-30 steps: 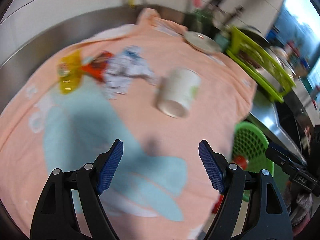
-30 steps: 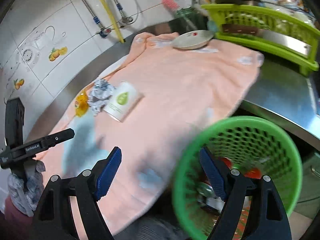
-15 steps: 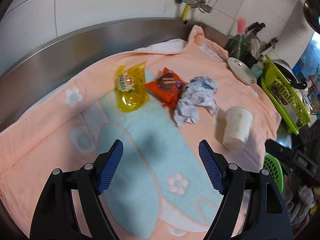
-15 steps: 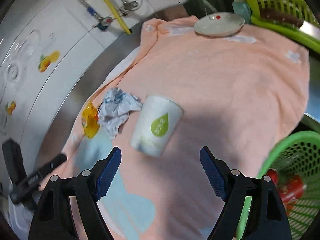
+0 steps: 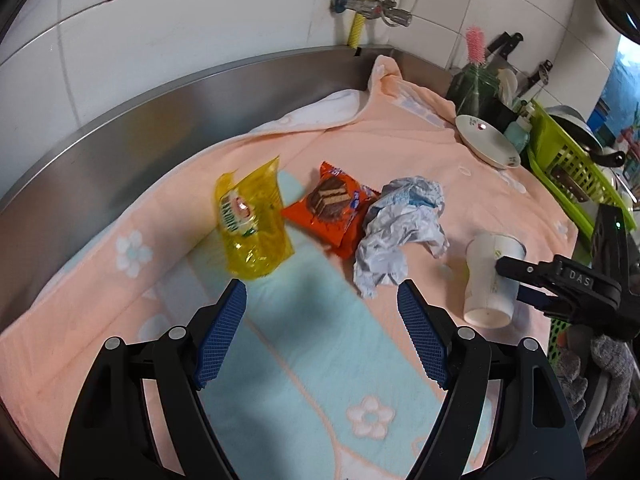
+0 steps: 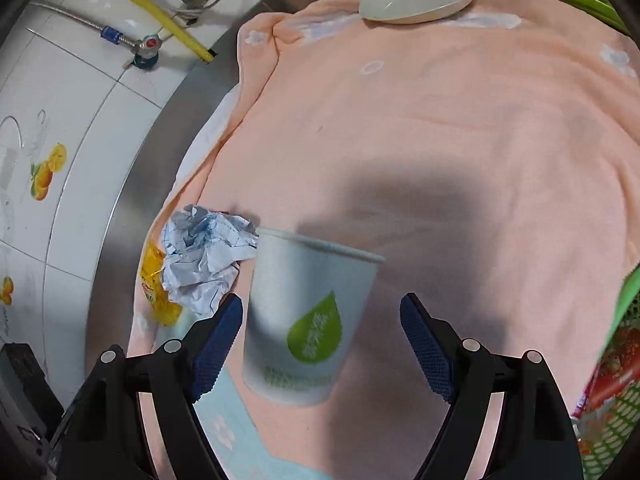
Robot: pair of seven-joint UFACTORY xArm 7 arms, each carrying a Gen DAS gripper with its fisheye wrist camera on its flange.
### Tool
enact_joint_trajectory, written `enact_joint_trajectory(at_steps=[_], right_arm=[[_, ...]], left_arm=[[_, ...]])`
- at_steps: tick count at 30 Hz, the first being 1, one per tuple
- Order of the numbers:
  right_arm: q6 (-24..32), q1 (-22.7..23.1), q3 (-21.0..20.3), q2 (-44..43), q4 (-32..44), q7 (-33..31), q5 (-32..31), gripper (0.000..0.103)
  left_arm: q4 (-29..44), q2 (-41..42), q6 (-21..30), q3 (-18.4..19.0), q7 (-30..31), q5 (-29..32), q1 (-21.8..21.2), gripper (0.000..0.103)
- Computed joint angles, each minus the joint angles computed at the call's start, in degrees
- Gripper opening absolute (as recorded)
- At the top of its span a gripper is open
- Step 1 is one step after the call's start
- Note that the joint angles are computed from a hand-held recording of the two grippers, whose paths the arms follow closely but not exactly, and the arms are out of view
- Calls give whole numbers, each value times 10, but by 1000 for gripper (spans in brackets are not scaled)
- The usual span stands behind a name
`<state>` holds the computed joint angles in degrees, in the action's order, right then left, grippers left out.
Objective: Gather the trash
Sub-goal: 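Move both tools back toward the remaining trash on the towel, then grasp the white paper cup with the right tool while the left tool grasps the crumpled paper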
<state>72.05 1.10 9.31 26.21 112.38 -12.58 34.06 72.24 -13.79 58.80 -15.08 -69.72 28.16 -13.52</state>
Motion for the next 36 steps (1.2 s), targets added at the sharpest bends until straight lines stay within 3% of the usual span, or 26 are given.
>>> enact_joint_trajectory(at_steps=[4,8,19,26,29,33,36], right_arm=[[15,4,6,15,14,9,4,77],[26,5,10,19,18,5,8,62],[64,-27,10,6,20,-48,42,61],[88,-54,0,-29,-12,-98,80,61],[88,-58,-8,-47,-36,-122,84,61],[66,-53,-19,-73,-74,-158,78,61],[41,-52,-29,-108,-120,-200,72,61]], left_arm=[[24,31,4,2,21,12,-2,77],[62,71,25,4,38,45,-13,77],[128,148,-5,46,85,58,-50,77],[153,188,-30,71,105,30,-57,76],[150,194,-47,77,110,20,-59,64],[149,199,-57,80,117,8,-63,41],[135,190,-70,82,109,8,-65,33]])
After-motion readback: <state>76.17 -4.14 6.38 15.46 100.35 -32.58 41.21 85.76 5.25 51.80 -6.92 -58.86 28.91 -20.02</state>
